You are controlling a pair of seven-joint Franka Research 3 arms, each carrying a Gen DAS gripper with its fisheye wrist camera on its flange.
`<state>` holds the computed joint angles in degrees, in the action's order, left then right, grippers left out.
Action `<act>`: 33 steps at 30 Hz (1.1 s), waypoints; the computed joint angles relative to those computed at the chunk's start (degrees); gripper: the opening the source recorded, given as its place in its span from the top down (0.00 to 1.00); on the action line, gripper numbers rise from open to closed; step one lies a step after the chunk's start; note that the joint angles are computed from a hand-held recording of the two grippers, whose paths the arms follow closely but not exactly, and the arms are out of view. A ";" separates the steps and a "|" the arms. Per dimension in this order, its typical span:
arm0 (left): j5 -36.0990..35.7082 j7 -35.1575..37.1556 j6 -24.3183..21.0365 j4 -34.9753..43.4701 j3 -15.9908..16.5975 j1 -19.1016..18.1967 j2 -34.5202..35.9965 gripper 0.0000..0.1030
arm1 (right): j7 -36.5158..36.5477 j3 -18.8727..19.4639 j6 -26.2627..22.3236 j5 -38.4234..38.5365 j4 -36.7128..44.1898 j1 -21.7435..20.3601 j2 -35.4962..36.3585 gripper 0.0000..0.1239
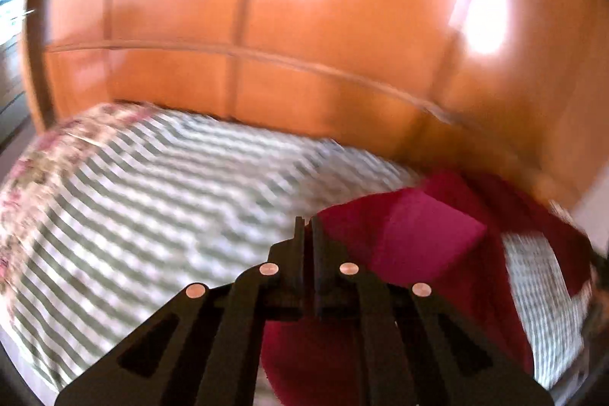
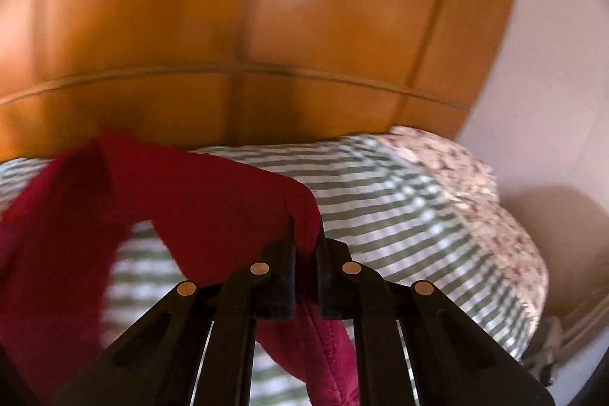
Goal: Fold small clothes
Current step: 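Grasp the sweater with the left tool while the right tool grasps another edge, then lift and shake the sweater with both tools, then lay it flat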
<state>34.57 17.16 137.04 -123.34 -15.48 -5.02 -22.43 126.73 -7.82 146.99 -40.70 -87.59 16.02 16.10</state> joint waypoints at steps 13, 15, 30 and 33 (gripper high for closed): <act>4.28 -4.26 -0.99 7.43 3.63 1.03 8.39 0.36 | -14.73 4.43 0.94 24.70 0.25 -5.34 2.53 0.46; -1.52 0.18 6.31 3.24 4.61 -1.21 7.90 0.39 | -27.95 10.66 2.07 40.56 -6.84 -9.31 -1.91 0.46; -51.14 28.46 32.10 -2.02 2.55 -15.41 21.74 0.95 | -55.62 14.74 -12.16 87.64 -19.45 -6.38 -9.54 0.84; -47.34 26.11 31.24 -2.53 1.75 -14.18 19.39 0.96 | -55.82 13.05 -10.24 85.96 -19.97 -4.71 -11.56 0.91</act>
